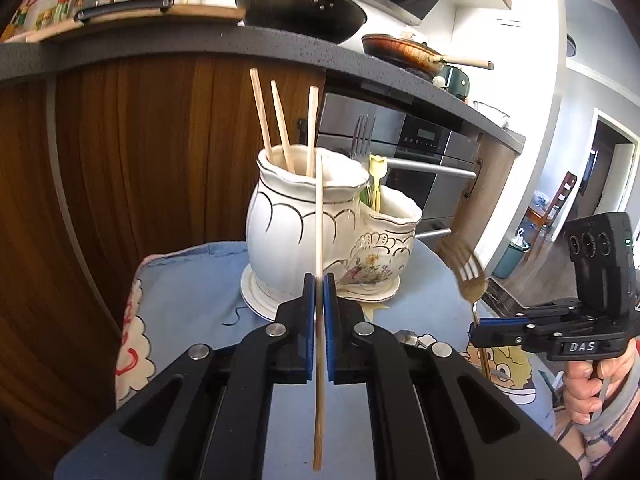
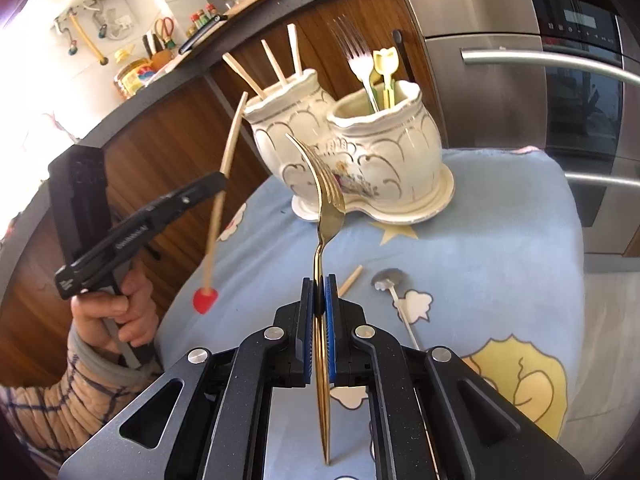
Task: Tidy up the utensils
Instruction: 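Lift the chopstick with the left tool while the right tool raises the gold fork over the pot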
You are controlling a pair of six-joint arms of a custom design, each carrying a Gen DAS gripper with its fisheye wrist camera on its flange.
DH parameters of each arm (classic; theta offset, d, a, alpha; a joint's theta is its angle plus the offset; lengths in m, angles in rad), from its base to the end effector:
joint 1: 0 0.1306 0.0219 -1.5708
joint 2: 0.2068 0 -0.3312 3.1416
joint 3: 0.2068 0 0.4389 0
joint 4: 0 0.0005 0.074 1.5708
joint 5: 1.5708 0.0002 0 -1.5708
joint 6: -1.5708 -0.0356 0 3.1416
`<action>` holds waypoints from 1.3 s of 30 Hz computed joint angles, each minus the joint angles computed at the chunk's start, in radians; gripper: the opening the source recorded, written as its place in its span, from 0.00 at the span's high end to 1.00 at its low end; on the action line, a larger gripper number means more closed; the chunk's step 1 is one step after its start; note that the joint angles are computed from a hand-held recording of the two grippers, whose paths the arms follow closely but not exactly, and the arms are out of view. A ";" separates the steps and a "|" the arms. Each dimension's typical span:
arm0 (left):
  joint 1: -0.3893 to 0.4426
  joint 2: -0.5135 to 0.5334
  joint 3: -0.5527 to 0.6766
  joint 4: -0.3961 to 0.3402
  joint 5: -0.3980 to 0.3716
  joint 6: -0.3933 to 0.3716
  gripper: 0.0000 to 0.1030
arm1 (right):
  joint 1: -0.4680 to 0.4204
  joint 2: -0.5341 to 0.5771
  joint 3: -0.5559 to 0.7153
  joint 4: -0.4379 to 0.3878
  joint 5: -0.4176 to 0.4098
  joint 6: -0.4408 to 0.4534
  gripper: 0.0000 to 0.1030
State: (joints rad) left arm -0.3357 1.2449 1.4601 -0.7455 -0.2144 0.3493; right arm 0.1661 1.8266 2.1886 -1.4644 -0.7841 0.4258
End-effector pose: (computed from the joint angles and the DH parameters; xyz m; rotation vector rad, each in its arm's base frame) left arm 0.4792 -0.1597 0.4980 -0.1430 2.0885 -0.1902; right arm 0.6121 0.1276 0.4938 -0.9395 2.2581 0.9226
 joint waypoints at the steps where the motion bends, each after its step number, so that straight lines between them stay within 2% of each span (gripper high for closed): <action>1: 0.002 0.008 0.006 -0.002 0.005 0.004 0.96 | 0.000 -0.002 0.004 0.002 -0.004 0.000 0.94; 7: 0.015 0.048 0.041 -0.017 0.034 0.024 0.96 | -0.003 -0.016 0.026 0.016 -0.034 -0.004 0.94; 15: 0.004 0.025 0.028 0.015 0.026 0.006 0.96 | -0.014 -0.033 0.059 0.077 -0.078 -0.034 0.94; 23: -0.012 -0.016 0.022 0.080 -0.020 -0.027 0.96 | -0.027 -0.024 0.127 0.218 -0.115 -0.147 0.94; 29: -0.016 -0.023 0.058 0.154 -0.087 -0.082 0.96 | -0.011 -0.029 0.141 0.365 -0.077 -0.220 0.94; 33: -0.005 0.001 0.104 0.183 -0.092 -0.095 0.96 | 0.001 0.004 0.193 0.421 -0.066 -0.255 0.94; 39: 0.004 0.052 0.174 0.236 -0.099 -0.116 0.96 | 0.010 0.098 0.326 0.441 -0.066 -0.301 0.94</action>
